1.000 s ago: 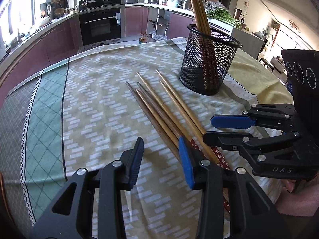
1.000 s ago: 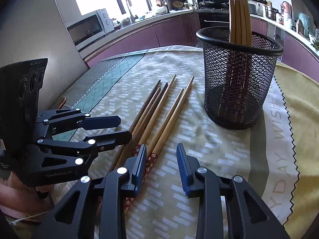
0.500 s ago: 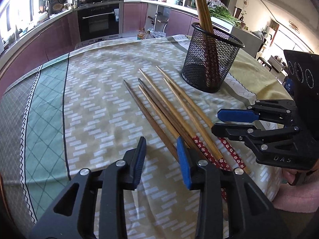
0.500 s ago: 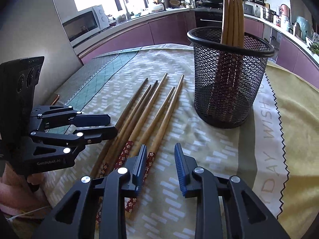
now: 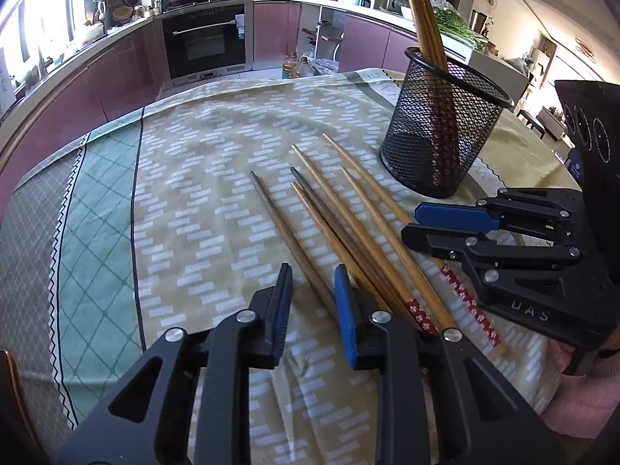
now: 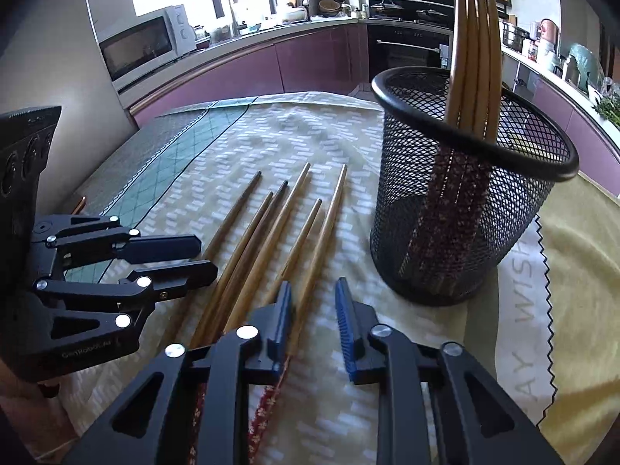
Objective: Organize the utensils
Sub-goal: 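Open the right gripper and return it over the remaining chopsticks, then close the right gripper on a wooden chopstick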
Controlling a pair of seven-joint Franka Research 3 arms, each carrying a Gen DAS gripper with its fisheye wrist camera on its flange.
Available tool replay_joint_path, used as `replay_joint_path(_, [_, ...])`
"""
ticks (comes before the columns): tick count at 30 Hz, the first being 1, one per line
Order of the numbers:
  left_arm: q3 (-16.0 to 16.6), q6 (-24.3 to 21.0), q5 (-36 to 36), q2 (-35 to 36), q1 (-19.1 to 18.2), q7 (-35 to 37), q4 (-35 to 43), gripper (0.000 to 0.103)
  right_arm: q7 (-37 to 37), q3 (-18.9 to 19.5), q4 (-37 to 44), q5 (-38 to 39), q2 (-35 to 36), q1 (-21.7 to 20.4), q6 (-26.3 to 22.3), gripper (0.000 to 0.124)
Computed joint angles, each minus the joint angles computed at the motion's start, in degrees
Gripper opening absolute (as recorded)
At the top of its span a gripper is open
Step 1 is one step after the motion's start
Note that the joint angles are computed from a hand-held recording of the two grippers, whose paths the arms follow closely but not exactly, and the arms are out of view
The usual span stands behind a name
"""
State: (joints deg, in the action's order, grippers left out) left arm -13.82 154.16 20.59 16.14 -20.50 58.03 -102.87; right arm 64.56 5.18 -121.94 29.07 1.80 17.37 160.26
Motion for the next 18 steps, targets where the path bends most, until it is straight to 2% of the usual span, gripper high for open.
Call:
replay_joint_path(1, [0.11, 0.22, 0.04, 0.01, -0.04, -0.36, -0.07, 0.015, -0.49, -0.04, 0.05, 1.13, -0.01, -0.12, -0.19, 0.009])
replay_joint_path(7, [0.86, 3.0, 1.12, -1.48, -0.17, -4.65, -2.51, 0.009, -5.11, -0.32, -0.45, 9.17, -1.05, -0.8, -1.54, 0.006])
replay_joint_path(12, [-0.24, 6.11, 0.08, -3.71, 0.73, -3.48, -5.47, 0.008, -13.54, -0.72, -1.41, 16.67, -3.13, -0.55, -3.56, 0.006])
replay_joint_path(18, [-1.5, 4.56, -2.74, -3.14, 1.05, 0.59, -5.02, 0.008, -14.17, -0.85, -1.4, 13.8, -3.61, -0.04, -6.38, 0.006])
